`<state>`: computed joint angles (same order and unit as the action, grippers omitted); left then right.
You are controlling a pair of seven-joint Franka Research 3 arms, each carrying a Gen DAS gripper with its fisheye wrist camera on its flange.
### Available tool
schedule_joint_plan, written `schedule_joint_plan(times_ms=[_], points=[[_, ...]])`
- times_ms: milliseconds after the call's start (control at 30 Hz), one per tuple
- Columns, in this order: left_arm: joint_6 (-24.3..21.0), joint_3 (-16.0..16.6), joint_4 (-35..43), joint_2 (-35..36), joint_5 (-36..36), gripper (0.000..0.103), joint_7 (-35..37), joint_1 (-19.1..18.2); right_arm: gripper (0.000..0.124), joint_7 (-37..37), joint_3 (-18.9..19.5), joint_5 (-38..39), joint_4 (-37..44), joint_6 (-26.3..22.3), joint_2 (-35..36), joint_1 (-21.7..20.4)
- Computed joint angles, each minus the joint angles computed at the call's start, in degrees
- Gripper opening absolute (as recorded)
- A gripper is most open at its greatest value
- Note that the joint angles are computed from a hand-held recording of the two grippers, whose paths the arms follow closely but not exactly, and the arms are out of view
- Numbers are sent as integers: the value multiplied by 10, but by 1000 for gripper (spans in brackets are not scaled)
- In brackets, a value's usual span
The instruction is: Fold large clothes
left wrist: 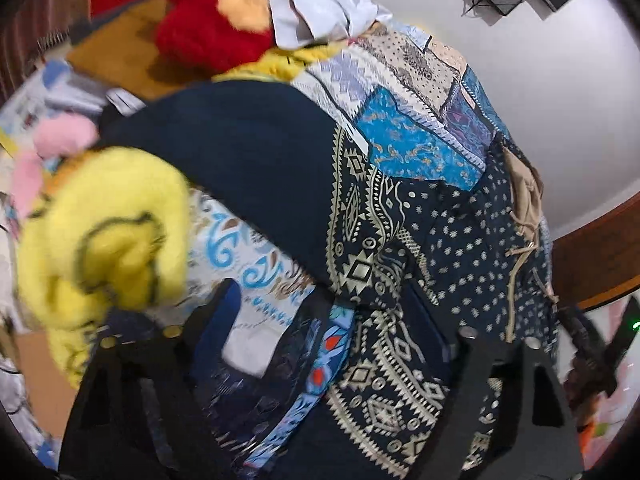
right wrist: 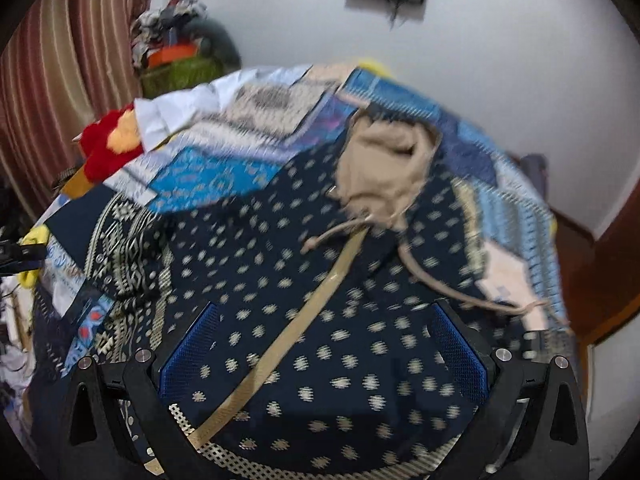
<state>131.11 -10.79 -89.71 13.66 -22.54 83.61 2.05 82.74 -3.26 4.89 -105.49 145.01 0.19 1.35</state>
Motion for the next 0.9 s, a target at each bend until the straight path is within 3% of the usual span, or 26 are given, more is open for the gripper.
schedule_joint_plan(times_ms=[167,267,367,533,600,667,767,900], points=[[-8,-7,79,67,-33,65,-13,13,103,-21,-2,35,19,-19,22,-2],[-29,6,158,121,33,53,-72,-1,103,-31,-4,63,28,-32,28,-6],[-47,12,216,158,94,33,-109,-11,103,-38,-6,90,32,-43,31,-10],[-106,62,341,218,305,4,-151,-87,103,-29,-10,115,31,-59,25,-18],[-96,66,347,213,359,3,-136,-103,103,-28,-13,125,27,-62,18,-23],[-55,62,326,188,391,3,-128,-113,103,-26,-16,130,22,-63,9,-28],[5,30,309,153,376,3,-96,-111,103,-19,-20,127,8,-56,-11,-34],[35,0,331,150,364,3,-33,-139,103,-13,-26,139,-13,-51,-45,-43]])
